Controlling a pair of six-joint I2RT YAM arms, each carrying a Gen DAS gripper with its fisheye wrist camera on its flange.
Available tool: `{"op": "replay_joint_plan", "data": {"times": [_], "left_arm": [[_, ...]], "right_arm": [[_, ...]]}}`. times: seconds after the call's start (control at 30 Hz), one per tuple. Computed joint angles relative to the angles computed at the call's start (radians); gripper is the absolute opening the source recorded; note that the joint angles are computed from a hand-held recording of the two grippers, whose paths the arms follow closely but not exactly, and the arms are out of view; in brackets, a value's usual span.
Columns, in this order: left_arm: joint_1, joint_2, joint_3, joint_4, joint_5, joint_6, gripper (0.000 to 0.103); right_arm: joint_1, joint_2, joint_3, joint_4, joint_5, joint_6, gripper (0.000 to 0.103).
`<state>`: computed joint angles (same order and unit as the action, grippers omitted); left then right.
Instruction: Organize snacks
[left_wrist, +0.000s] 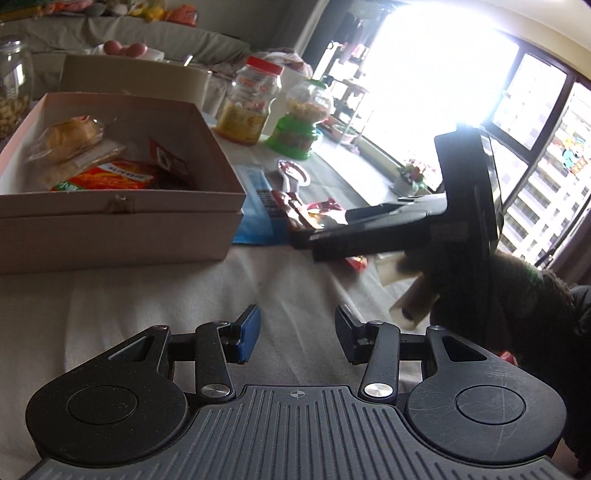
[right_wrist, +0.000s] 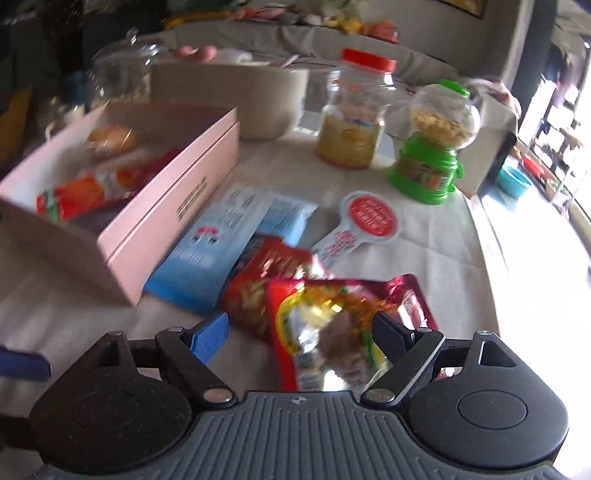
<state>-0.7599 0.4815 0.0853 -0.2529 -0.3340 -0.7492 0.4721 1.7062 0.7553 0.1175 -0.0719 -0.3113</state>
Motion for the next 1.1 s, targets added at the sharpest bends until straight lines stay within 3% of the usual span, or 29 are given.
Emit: {"op": "replay_joint_plan", "data": {"times": [0.07, 0.13, 0.2, 0.27, 0.37, 0.4, 0.57, 0.67, 0.73, 0.77, 0.8, 0.93, 1.03, 1.1], "left_arm": [[-0.045, -0.007, 0.002, -0.026, -0.034, -0.031, 0.050], [-0.047, -0.027, 0.005, -0.057, -0.034, -0.040, 0.050], [-0.032, -0.008, 0.002, -0.042, -0.022, -0.045, 0.050], [-0.019, 0.014, -0.001, -0.021, -0.008, -0.052, 0.050], [-0.017, 0.068, -0.002, 0.023, 0.004, -0.056, 0.050], [-0.020, 0.081, 0.000, 0.031, 0.005, -0.056, 0.050], [-0.070, 0.129, 0.026, 0.041, -0.031, -0.070, 0.049], [-0.095, 0.212, 0.053, 0.084, -0.054, -0.078, 0.049], [-0.118, 0.273, 0.074, 0.115, -0.068, -0.091, 0.049], [-0.133, 0.299, 0.085, 0.123, -0.077, -0.098, 0.049], [-0.152, 0.323, 0.097, 0.125, -0.089, -0.106, 0.048], [-0.216, 0.344, 0.123, 0.077, -0.137, -0.151, 0.047], [-0.237, 0.311, 0.128, 0.014, -0.169, -0.185, 0.047], [-0.237, 0.282, 0.125, -0.013, -0.177, -0.191, 0.047]], "right_arm": [[0.032, -0.022, -0.065, 0.069, 0.069, -0.024, 0.078], [0.047, -0.055, -0.130, 0.134, 0.113, -0.053, 0.059], [0.028, -0.112, -0.169, 0.114, 0.109, -0.059, 0.031], [-0.006, -0.162, -0.196, 0.070, 0.069, -0.048, 0.017], [-0.054, -0.242, -0.257, 0.037, 0.018, -0.033, 0.012], [-0.079, -0.270, -0.270, 0.010, -0.016, -0.033, 0.002], [-0.219, -0.395, -0.362, -0.058, -0.091, -0.054, 0.001], [-0.350, -0.403, -0.331, -0.125, -0.223, -0.026, 0.007], [-0.403, -0.343, -0.272, -0.136, -0.305, 0.074, 0.041], [-0.410, -0.305, -0.242, -0.121, -0.327, 0.147, 0.076], [-0.403, -0.264, -0.214, -0.101, -0.321, 0.238, 0.086], [-0.325, -0.070, -0.021, -0.165, -0.313, 0.505, 0.089], [-0.223, 0.010, 0.055, -0.118, -0.179, 0.669, 0.097], [-0.158, 0.070, 0.110, -0.101, -0.072, 0.677, 0.098]]}}
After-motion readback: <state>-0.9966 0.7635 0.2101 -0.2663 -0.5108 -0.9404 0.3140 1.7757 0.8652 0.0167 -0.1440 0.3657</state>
